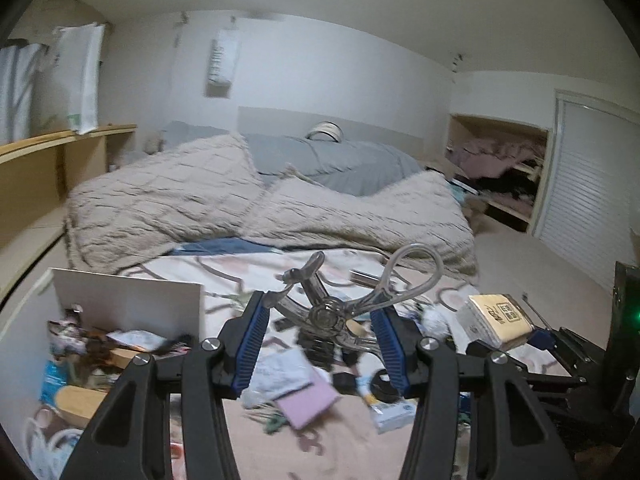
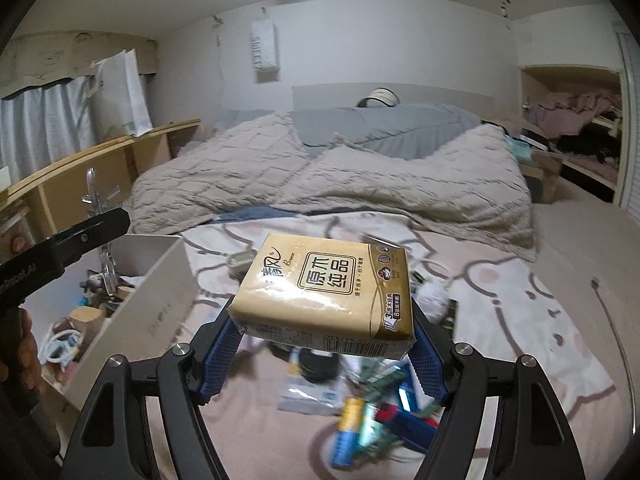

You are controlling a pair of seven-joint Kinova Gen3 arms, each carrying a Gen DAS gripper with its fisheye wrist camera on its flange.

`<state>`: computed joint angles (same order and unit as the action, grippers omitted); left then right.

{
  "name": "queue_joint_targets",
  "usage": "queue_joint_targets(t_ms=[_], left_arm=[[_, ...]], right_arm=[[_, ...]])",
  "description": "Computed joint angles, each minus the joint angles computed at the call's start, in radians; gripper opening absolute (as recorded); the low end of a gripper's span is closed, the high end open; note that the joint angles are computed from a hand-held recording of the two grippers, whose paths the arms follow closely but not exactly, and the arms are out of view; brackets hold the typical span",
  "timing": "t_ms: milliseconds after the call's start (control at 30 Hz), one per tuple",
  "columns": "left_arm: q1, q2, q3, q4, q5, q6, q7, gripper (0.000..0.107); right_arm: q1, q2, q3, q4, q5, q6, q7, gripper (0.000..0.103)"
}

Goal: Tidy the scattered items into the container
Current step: 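Lift and carry the eyelash curler and yellow tissue pack over the white box with both grippers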

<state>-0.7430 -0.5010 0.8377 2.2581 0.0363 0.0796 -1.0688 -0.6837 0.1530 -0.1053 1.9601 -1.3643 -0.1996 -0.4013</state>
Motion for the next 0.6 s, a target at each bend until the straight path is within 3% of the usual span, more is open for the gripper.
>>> queue_joint_targets(t_ms=[267, 433, 600], left_arm=[[0.017, -0.043, -0.138, 0.051, -0.004, 0.013, -0.003, 0.052], [-0.012, -0.077, -0.176, 0.072, -0.014, 0.031, 0.003, 0.052], [-0.039, -0.114, -0.215, 0.094, -0.030, 0.055, 0.005, 0.052]], right_arm=[[-0.048, 0.031, -0.006, -0.074, -0.030, 0.023, 0.040, 0.077], [-0.087, 0.044, -0.001, -0.111, -0.024, 0.034, 0.049, 0.077], [-0.117, 0.060, 0.006, -0.151, -0.100, 0.055, 0.138, 0.077]])
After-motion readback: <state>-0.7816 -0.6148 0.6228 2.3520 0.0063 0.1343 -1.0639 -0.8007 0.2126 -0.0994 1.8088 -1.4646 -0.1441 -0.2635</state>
